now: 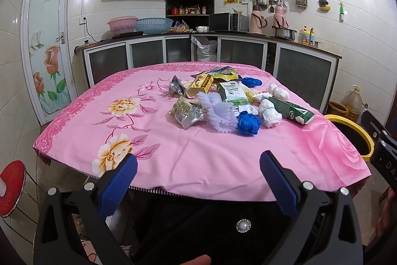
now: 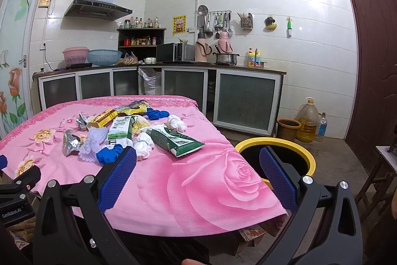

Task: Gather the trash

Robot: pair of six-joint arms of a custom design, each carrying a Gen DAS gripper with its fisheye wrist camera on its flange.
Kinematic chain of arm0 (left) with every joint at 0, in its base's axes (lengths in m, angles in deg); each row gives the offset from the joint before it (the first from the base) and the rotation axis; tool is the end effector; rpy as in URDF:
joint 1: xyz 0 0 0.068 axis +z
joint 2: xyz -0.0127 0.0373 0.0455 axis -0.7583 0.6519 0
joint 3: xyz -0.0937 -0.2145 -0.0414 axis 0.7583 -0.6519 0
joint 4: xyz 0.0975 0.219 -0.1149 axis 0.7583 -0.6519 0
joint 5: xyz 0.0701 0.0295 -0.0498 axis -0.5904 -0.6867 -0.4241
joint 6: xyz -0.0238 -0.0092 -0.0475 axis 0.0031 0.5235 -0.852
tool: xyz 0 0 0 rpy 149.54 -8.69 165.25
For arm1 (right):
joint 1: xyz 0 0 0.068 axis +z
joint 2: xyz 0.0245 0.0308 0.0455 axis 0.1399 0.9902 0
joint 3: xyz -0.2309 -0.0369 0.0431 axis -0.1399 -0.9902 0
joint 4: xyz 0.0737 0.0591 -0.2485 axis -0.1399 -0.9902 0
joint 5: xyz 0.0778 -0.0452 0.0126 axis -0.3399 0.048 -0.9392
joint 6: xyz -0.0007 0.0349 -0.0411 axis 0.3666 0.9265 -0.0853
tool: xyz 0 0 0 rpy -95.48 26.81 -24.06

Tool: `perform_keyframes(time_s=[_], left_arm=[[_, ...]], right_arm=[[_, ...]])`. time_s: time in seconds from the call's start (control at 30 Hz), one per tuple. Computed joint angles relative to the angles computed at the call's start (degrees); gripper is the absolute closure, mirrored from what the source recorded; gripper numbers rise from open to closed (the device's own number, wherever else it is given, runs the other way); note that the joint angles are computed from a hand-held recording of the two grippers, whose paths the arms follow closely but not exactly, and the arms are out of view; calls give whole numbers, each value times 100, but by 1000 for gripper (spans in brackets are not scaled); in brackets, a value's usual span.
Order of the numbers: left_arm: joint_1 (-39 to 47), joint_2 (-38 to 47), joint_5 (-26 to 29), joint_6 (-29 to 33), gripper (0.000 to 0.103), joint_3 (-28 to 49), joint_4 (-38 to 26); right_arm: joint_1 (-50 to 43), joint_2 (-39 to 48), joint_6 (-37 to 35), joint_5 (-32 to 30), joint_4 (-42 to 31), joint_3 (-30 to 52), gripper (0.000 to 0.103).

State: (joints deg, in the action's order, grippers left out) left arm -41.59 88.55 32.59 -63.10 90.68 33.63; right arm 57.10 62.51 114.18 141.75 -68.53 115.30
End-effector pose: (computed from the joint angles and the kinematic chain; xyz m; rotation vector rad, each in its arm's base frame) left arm 0.2999 0.0328 0.1769 0.1368 2.0618 -0.0655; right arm 0.1973 0.1779 0.1811 0.3062 1.7929 -0.2853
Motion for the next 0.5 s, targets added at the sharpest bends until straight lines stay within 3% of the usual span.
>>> perform_keyframes(time_s=[0.2,0.33,0.4,0.5], left_arm=[[90,-172,139,10,8,-100,2],[265,118,416,-75,8,178,-346],[359,305,593,-124,8,303,-442],[597,615,1294,-190,8,477,-394]], right_arm=[[-385,-553,-35,-91,-29,-275,7],[-779,-1077,-941,-402,654,-587,7],[-1165,-1320,-1436,-1219,779,-619,7],[-1806,-1265,-1654,-2522,653,-441,7]])
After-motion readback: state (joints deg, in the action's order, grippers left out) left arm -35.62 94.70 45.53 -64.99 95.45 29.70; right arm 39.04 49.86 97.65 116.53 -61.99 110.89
